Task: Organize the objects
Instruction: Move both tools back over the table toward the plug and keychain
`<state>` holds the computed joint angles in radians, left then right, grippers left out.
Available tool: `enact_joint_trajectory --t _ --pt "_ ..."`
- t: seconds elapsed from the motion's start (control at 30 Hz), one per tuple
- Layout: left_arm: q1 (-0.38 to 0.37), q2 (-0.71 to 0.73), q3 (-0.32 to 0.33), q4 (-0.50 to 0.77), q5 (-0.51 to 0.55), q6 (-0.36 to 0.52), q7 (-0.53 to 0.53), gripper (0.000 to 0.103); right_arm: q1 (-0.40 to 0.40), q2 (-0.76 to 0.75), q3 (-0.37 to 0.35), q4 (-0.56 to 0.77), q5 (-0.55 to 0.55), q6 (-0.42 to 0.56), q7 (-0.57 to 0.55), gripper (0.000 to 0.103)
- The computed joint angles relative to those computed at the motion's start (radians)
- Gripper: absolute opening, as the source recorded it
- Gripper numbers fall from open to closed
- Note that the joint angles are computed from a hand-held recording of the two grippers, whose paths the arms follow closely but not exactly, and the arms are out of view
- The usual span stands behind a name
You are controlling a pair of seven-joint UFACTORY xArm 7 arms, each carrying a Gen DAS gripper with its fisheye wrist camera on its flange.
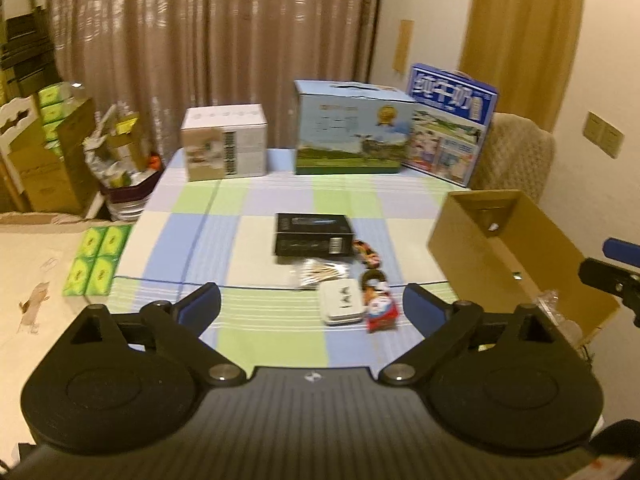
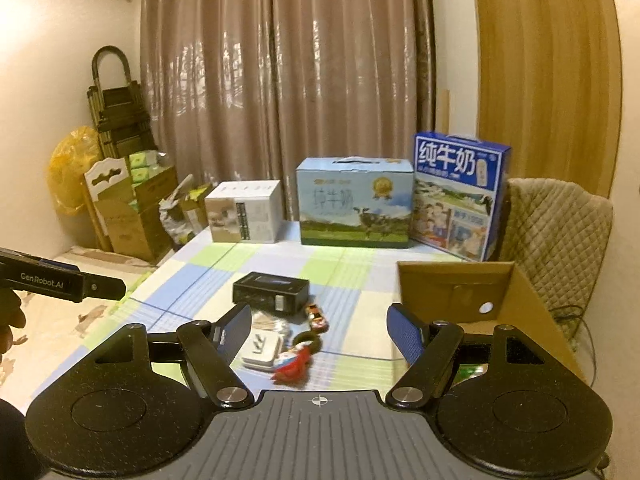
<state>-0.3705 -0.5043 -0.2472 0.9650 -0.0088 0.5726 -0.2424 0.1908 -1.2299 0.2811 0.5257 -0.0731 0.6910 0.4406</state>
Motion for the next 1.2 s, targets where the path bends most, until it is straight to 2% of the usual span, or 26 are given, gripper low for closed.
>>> enact_joint_trajectory --t 0.13,0.33,0.57,0.83,1.03,1.2 --pt "0.026 -0.004 -0.004 -0.043 0.029 -0.019 -0.009 0.102 -0.012 0.006 0.034 -0.058 0.001 -0.064 0.05 0.072" --pt "0.028 0.055 -0.01 -0.09 0.049 -0.074 -0.022 0.102 0.005 0.092 0.042 -0.129 0.001 -0.158 0.108 0.072" --pt "0.039 0.184 -0.023 -0.083 0.101 -0.155 -0.067 0.102 -0.017 0.287 0.039 -0.147 -0.025 -0.316 0.164 0.072" --pt "0.027 0.358 0.013 -0.015 0.131 -0.225 -0.077 0.102 -0.049 0.525 0.023 -0.113 -0.066 -0.446 0.183 0.071" --pt "0.003 0.462 0.048 0.049 0.065 -0.234 0.001 0.102 -0.082 0.714 0.015 -0.045 -0.108 -0.521 0.157 0.06" --pt "-0.006 0.531 0.053 0.118 0.055 -0.237 0.033 0.102 -0.088 0.812 -0.005 -0.005 -0.124 -0.539 0.147 0.052"
